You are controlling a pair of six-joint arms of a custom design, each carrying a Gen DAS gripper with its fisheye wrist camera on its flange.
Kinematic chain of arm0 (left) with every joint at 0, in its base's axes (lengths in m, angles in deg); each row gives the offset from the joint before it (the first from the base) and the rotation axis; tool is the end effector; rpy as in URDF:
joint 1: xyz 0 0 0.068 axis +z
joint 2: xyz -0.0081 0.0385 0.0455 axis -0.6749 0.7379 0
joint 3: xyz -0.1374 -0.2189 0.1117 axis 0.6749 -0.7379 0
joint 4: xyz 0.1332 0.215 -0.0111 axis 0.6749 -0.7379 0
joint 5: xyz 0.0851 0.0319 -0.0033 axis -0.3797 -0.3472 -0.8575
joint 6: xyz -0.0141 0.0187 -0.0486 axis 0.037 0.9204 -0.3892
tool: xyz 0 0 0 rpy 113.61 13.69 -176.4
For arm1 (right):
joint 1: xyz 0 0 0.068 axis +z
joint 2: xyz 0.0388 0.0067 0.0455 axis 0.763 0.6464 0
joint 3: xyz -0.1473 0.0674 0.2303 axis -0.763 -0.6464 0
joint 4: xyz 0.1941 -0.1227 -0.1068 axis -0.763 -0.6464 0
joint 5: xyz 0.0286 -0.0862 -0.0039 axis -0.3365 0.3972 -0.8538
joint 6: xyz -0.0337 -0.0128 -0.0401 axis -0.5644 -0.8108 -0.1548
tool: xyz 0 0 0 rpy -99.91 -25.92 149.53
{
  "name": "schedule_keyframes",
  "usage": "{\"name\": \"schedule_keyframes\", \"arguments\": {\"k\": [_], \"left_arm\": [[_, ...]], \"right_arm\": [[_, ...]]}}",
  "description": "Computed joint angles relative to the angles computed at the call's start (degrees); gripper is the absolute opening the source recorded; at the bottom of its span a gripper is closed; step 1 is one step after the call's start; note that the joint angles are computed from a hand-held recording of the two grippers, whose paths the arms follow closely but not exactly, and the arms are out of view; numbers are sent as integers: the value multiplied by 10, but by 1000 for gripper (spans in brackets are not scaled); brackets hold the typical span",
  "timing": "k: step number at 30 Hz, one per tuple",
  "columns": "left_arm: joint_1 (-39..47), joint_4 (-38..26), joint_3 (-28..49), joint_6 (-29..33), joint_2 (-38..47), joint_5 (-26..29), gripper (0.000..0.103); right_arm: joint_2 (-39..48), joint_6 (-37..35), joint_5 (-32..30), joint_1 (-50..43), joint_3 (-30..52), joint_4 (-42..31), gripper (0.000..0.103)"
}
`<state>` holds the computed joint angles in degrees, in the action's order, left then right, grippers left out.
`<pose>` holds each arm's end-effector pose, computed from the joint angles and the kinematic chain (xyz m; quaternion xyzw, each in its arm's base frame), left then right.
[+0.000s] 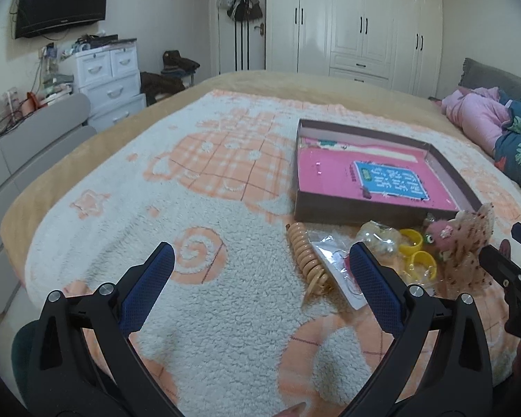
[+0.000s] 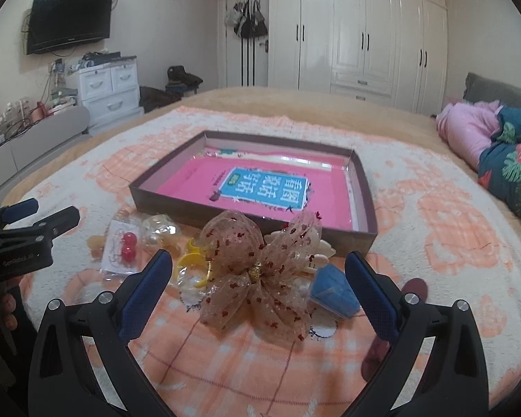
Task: Organize jewelry
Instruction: 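Grasp the orange coiled hair tie with the left tool while the right tool grasps the pink polka-dot bow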
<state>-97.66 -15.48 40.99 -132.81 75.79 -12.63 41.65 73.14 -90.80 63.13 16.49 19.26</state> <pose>0.1805 -0.2097 0.1403 -0.2181 0.8640 0.1113 0.4400 0.2914 0.0808 0.1280 -0.2694 0.8457 0.1427 0.4380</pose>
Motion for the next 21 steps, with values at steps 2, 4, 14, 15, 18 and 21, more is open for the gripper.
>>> {"name": "schedule_keyframes", "arguments": {"k": [2,4,14,15,18,21], "left_arm": [[11,33,-12,25,-1,10,92],[23,69,-24,52,-2,25,92],[83,192,-43,151,24,115,83],[85,210,-50,161,22,121,80],[89,238,-56,183,22,130,66],[91,257,-59,198,24,144,43]], "right_arm": [[20,2,2,2,19,-12,97],[36,0,4,4,33,-20,97],[87,-5,15,27,88,-58,76],[90,-6,17,29,92,-61,73],[98,-13,20,34,99,-69,59],[103,-16,17,35,102,-71,45]]}}
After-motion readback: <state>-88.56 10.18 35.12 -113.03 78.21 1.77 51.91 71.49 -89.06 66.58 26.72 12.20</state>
